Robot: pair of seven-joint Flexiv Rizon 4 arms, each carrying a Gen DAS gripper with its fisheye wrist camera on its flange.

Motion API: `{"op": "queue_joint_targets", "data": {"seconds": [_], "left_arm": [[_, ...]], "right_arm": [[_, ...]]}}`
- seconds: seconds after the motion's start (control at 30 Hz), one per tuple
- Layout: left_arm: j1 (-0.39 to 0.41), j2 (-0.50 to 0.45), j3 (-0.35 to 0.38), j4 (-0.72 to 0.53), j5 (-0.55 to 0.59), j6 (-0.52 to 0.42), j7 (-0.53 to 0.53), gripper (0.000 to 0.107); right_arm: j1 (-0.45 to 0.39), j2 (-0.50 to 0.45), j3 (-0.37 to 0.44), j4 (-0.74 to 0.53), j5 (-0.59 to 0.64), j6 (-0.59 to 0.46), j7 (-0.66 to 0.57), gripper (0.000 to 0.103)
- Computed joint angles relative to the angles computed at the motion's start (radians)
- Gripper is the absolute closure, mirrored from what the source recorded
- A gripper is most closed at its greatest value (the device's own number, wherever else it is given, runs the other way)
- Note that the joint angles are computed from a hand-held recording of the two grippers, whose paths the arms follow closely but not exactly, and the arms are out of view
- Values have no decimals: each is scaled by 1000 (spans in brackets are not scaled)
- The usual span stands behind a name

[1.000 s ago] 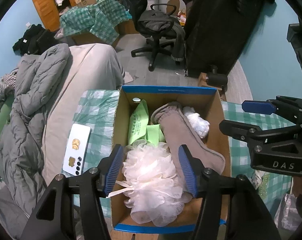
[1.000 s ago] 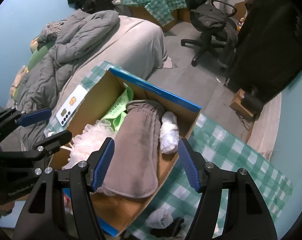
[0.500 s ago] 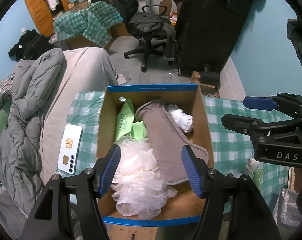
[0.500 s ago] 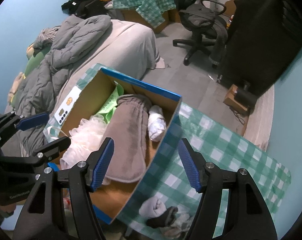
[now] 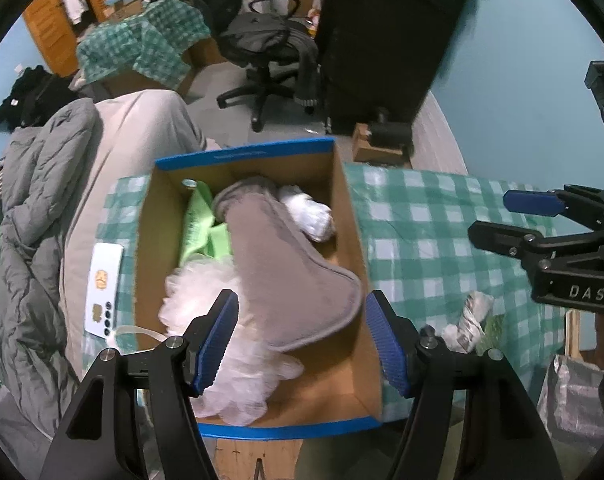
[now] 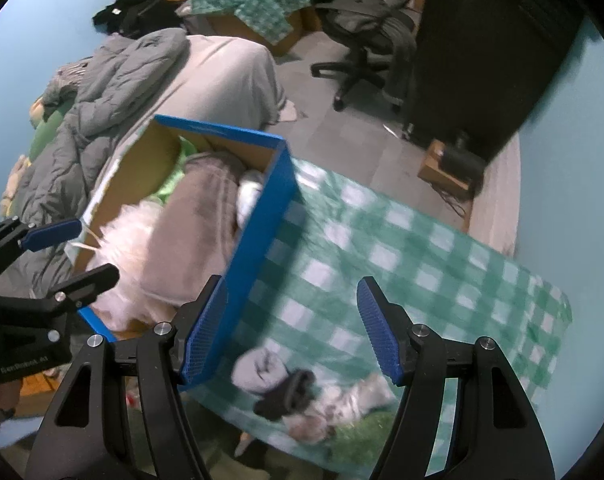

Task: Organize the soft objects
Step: 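Move both tools back over the remaining items on the tablecloth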

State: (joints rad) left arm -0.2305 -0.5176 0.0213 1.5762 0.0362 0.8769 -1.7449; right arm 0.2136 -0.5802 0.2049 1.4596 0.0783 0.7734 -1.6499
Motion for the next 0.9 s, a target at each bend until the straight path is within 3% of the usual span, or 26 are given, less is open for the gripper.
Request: {"op": "queue_joint_targets", "data": {"seconds": [0.9], "left_arm": [[-81,-95,-65,-44,-60,-72,97,39]], "right_arm": [[-112,135,-30,272,64,52,45,34]]}}
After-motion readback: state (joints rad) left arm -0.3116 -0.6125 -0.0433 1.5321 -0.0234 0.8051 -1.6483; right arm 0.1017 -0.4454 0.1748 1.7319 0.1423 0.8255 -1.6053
